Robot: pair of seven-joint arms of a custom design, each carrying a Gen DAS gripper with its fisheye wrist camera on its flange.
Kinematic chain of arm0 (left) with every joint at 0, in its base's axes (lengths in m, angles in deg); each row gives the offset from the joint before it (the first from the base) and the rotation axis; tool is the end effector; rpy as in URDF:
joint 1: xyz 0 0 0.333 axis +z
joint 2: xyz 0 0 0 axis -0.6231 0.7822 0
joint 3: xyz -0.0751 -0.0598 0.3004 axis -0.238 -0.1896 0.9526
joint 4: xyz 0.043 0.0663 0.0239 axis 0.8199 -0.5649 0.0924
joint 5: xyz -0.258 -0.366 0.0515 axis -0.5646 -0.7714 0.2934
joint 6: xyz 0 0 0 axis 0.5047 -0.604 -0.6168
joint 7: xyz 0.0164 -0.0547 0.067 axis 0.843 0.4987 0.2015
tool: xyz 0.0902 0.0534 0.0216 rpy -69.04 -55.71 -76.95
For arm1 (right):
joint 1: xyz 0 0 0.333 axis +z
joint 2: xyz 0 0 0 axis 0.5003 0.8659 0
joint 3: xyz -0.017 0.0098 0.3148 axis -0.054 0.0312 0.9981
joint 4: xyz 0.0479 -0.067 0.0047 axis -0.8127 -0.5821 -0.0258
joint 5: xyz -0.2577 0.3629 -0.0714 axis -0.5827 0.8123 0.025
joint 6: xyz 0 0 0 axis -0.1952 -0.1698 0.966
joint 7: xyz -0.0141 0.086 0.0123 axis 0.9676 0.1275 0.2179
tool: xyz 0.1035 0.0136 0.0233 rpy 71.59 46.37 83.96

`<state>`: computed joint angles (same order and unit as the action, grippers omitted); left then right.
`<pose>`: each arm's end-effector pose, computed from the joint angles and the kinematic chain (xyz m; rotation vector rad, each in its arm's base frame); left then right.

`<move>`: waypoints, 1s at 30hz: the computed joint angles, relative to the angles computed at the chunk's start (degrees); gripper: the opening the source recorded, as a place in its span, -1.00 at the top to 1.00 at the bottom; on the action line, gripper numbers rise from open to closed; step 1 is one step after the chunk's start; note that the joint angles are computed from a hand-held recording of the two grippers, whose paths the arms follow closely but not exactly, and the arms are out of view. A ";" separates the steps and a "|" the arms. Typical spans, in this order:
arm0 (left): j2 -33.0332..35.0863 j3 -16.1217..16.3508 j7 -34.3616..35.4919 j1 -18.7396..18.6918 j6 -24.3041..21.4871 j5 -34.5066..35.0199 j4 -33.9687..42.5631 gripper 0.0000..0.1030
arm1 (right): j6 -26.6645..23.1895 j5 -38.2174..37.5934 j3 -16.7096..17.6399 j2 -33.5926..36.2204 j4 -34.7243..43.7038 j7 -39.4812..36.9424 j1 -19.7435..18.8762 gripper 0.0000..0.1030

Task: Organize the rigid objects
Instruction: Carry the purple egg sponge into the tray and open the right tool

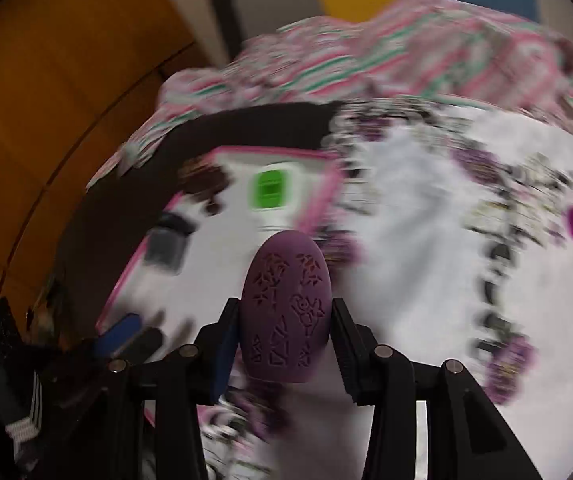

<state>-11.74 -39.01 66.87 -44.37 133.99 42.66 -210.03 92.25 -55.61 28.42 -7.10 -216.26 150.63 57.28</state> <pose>0.4208 -0.2095 0.4382 -1.9012 1.7827 -0.9555 0.5011 0.2909 0.4667 -1.9207 1.5954 -0.0829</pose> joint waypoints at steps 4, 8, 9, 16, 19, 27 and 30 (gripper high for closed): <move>-2.38 0.07 -0.28 0.70 -0.11 -0.05 -1.63 0.11 | 0.01 0.93 1.70 6.51 6.52 -0.51 0.91 0.13; -3.43 0.62 -0.06 1.22 -0.24 -0.05 -2.54 0.11 | -1.31 -9.20 4.10 14.34 14.77 6.42 -0.12 0.13; -3.50 0.94 0.10 1.18 -0.19 -0.23 -2.69 0.11 | -1.87 -10.98 4.45 15.69 16.29 7.79 -0.27 0.13; -3.98 1.12 -0.42 2.55 -1.46 -0.33 -3.08 0.11 | -4.70 -25.22 3.79 23.42 24.95 19.76 0.09 0.12; -3.80 1.46 -0.08 2.45 -1.30 -0.45 -3.21 0.11 | -4.75 -28.10 3.88 24.19 25.73 21.98 -0.23 0.06; -3.42 0.73 0.24 2.13 -0.86 -0.10 -2.67 0.11 | 1.99 -19.33 5.92 12.52 12.51 13.66 -3.10 -0.39; -3.13 0.65 0.15 1.15 -0.76 -0.44 -2.61 0.11 | 0.64 -20.98 5.06 8.77 8.53 15.52 -2.78 -0.39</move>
